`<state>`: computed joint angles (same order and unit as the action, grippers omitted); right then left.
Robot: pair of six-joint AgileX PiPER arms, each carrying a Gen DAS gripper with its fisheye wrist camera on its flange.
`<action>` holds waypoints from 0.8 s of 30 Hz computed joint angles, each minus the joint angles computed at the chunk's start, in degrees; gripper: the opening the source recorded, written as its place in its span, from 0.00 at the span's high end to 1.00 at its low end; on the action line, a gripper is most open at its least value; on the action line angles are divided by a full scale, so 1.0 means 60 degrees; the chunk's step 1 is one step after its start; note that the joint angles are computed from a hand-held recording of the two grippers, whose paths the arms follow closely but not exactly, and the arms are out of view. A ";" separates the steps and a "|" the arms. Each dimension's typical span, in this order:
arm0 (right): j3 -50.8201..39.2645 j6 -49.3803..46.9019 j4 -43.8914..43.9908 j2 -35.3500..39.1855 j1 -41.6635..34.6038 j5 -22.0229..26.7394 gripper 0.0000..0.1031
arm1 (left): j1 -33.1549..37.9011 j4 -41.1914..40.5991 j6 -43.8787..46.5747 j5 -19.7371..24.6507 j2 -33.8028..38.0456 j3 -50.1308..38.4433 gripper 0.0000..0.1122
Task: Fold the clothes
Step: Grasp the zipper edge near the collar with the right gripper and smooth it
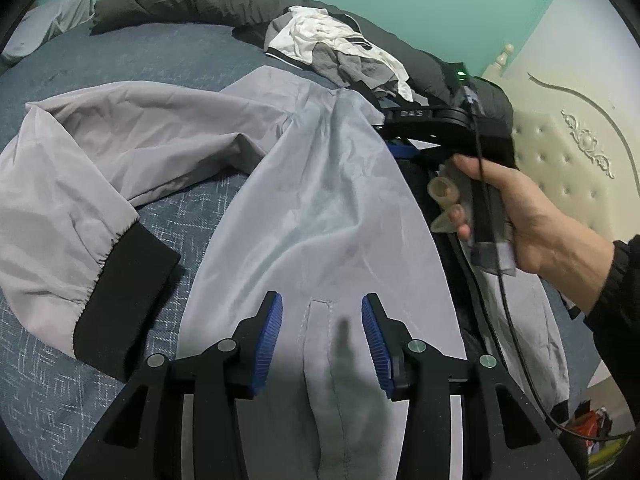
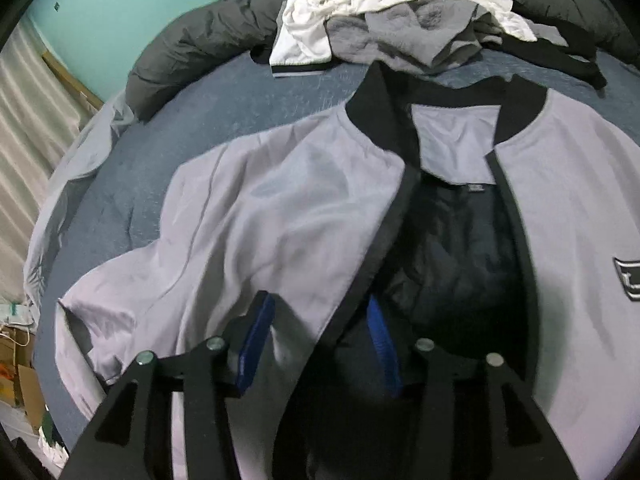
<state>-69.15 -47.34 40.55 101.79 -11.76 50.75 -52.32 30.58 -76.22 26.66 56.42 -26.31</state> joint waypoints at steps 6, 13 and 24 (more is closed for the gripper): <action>0.0252 -0.0402 0.0304 0.0034 0.0150 -0.0404 0.49 | 0.0256 -0.0277 0.0295 -0.0244 0.0080 0.0084 0.60; 0.0676 -0.1138 0.0392 -0.0645 -0.0012 -0.0518 0.97 | 0.0354 -0.0399 0.0465 -0.0315 0.0160 0.0026 0.59; -0.1277 0.1456 -0.3453 -0.0272 -0.0320 0.0275 0.98 | 0.0390 -0.0405 0.0553 -0.0333 0.0136 0.0008 0.59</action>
